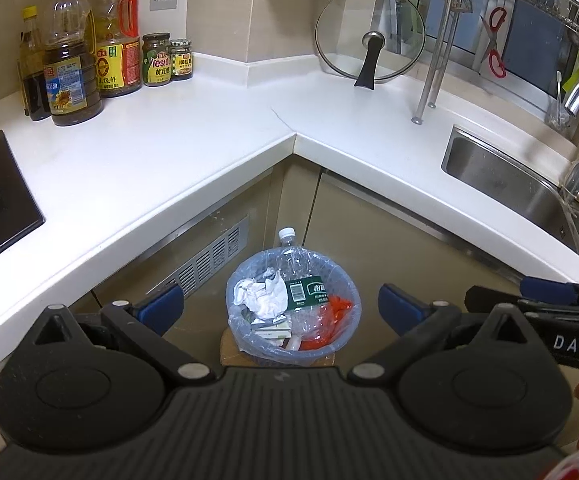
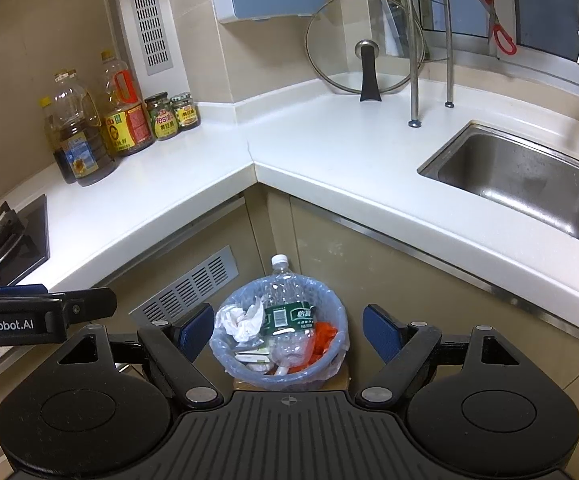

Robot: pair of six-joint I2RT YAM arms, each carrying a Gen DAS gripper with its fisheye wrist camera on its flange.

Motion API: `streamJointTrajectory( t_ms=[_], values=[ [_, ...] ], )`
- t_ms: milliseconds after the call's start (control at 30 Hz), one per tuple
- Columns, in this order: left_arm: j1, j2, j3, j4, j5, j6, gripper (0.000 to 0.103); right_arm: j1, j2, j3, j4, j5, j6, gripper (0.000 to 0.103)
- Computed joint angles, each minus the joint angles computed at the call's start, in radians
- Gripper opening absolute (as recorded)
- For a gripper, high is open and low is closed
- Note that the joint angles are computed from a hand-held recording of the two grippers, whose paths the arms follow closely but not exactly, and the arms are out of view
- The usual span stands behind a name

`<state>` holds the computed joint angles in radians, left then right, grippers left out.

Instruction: Collect trash

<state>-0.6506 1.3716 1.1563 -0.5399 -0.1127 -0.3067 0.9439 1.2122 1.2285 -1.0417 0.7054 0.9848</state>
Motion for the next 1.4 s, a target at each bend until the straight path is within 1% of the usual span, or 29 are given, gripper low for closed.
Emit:
streamJointTrajectory(
  t_ms=[433, 1400],
  values=[
    [-0.010, 0.010, 0.008, 0.017, -0.017, 0.024, 0.103, -0.017, 0.003, 0.012, -0.003, -0.006, -0.020, 0.081],
    [-0.011, -0.004, -0.005, 0.027, -0.024, 0.022, 0.103, -0.026, 0.005, 0.022, -0.001, -0.005, -0.036, 0.081]
  ],
)
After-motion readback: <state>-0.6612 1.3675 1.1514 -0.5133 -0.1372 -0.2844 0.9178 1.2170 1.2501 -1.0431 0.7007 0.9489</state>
